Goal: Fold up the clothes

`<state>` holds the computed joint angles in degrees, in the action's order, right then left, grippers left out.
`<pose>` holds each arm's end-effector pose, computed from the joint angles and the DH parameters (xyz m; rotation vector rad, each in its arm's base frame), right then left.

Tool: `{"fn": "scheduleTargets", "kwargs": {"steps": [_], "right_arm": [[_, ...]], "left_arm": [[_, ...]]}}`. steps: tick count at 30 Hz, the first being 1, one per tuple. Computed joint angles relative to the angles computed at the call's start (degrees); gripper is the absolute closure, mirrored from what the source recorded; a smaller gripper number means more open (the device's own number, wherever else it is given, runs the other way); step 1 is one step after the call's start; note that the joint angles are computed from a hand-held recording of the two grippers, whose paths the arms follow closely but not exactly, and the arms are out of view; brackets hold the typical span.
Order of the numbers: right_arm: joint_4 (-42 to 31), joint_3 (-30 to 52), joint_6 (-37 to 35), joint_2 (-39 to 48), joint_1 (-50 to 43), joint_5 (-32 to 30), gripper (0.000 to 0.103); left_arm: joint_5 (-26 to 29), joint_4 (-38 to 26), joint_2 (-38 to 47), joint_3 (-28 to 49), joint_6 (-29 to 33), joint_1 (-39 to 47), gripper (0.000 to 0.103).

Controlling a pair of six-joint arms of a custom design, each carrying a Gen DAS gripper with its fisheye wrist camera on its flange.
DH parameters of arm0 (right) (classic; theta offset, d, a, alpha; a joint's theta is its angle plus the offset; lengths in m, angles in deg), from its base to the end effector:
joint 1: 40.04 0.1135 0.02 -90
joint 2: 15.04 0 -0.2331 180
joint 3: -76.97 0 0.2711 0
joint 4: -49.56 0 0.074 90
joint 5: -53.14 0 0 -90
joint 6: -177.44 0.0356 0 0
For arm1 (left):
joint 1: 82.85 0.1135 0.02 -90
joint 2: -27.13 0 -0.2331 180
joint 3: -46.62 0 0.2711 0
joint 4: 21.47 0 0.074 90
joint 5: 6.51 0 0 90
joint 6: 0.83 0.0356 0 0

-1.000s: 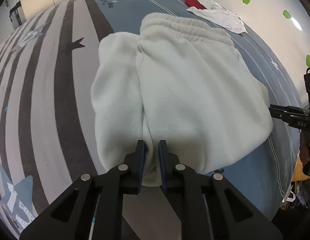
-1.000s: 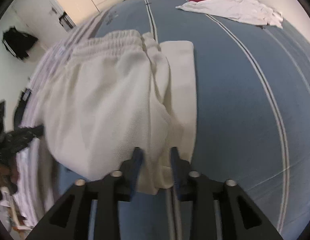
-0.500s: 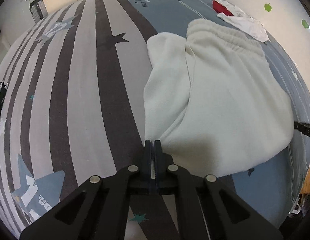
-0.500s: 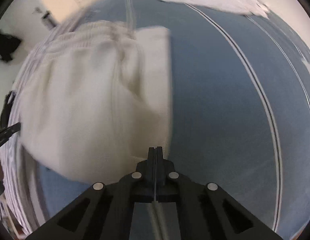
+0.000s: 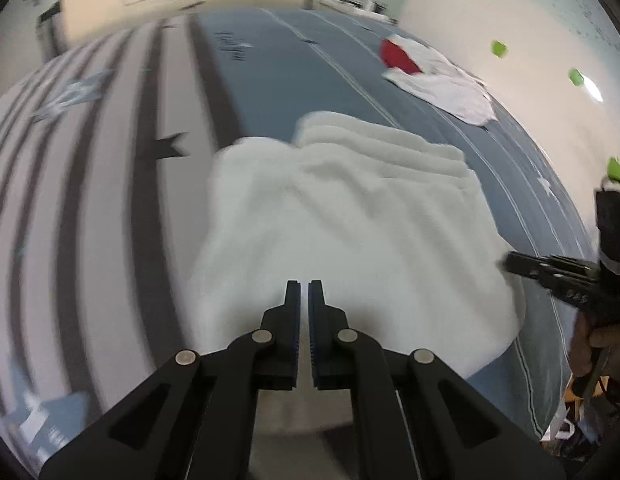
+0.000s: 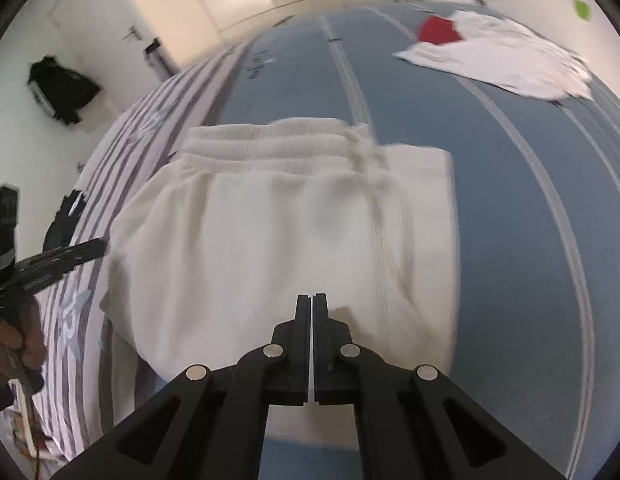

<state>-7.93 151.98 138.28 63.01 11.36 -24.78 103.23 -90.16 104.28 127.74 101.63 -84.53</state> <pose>0.1905 0.2267 0.2324 0.0604 2.6352 0.3645 0.2840 -0.0204 0.2623 0.4279 2.6115 -0.4023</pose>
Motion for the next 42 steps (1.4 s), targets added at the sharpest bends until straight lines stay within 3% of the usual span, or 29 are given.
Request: {"fn": "scheduleTargets", "kwargs": {"steps": [1,3,4,5,8,13,17,21,23,25,27,29,31,34,36,39,42], "right_arm": [[0.45,1.08,-1.3,2.42,-0.64,-0.33,0.101],[0.49,1.14,-2.49,5.86,-2.53,-1.08,0.102],[0.23,0.11,-2.2,6.25,-3.33,-0.91,0.103],[0.87,-2.09,-1.39,4.57,-4.03,-1.09,0.103],[1.84,-7.69,1.36,-2.2,-6.5,-2.6,0.103],[-0.48,-6.63,1.77,-8.28,-7.18,1.32,0.097],[5.75,-1.86,-4.48,-1.92,-10.08,-1.28,0.097],[6.78,1.8,-6.12,3.94,-10.24,-1.39,0.099],[9.69,3.54,-6.48,8.81,-11.78,-2.64,0.101],[10.57,3.15,-6.0,8.6,-12.77,-4.27,0.101],[8.7,3.14,-5.74,6.25,-13.2,-3.58,0.101],[5.65,3.76,-5.81,5.5,-13.31,0.64,0.093],[5.85,1.55,-5.72,4.06,-16.63,-1.68,0.093],[2.82,-1.16,-5.1,4.49,-19.06,-4.63,0.094],[3.5,-3.1,-6.87,3.2,-19.35,-4.03,0.097],[0.91,-4.02,-6.83,-1.15,-19.14,-1.59,0.095],[-1.39,-6.92,-5.52,-6.78,-21.15,-2.83,0.089]], "left_arm": [[-0.6,0.99,0.63,-0.4,-0.67,-1.7,0.101],[-9.69,3.57,4.25,-1.05,-1.75,-5.62,0.1],[-10.9,4.26,6.02,-1.15,-1.87,-5.01,0.101],[-7.4,5.38,7.1,-1.63,-2.54,-2.28,0.101],[-6.5,4.64,6.18,-0.77,-2.92,-1.76,0.101],[-4.53,4.34,3.96,4.74,-5.75,-3.53,0.1],[-3.8,7.8,12.27,11.69,-7.16,-7.0,0.097],[-11.71,13.42,21.89,13.08,-5.94,-9.04,0.1],[-6.45,13.68,25.42,14.24,-7.8,-5.79,0.101],[-6.13,11.25,25.31,16.16,-8.29,-5.45,0.101],[-7.45,10.53,22.72,15.94,-7.32,-5.85,0.101],[-8.19,11.07,20.45,15.06,-6.39,-5.29,0.098],[-8.92,12.82,19.26,13.97,-7.22,-3.4,0.091],[-12.19,10.62,26.87,17.97,-6.16,-0.92,0.09],[-10.37,10.01,29.8,19.13,-4.1,0.64,0.087],[-11.92,10.93,27.18,18.67,-2.6,0.74,0.086],[-12.06,10.62,24.65,18.54,-3.34,2.71,0.076]]}}
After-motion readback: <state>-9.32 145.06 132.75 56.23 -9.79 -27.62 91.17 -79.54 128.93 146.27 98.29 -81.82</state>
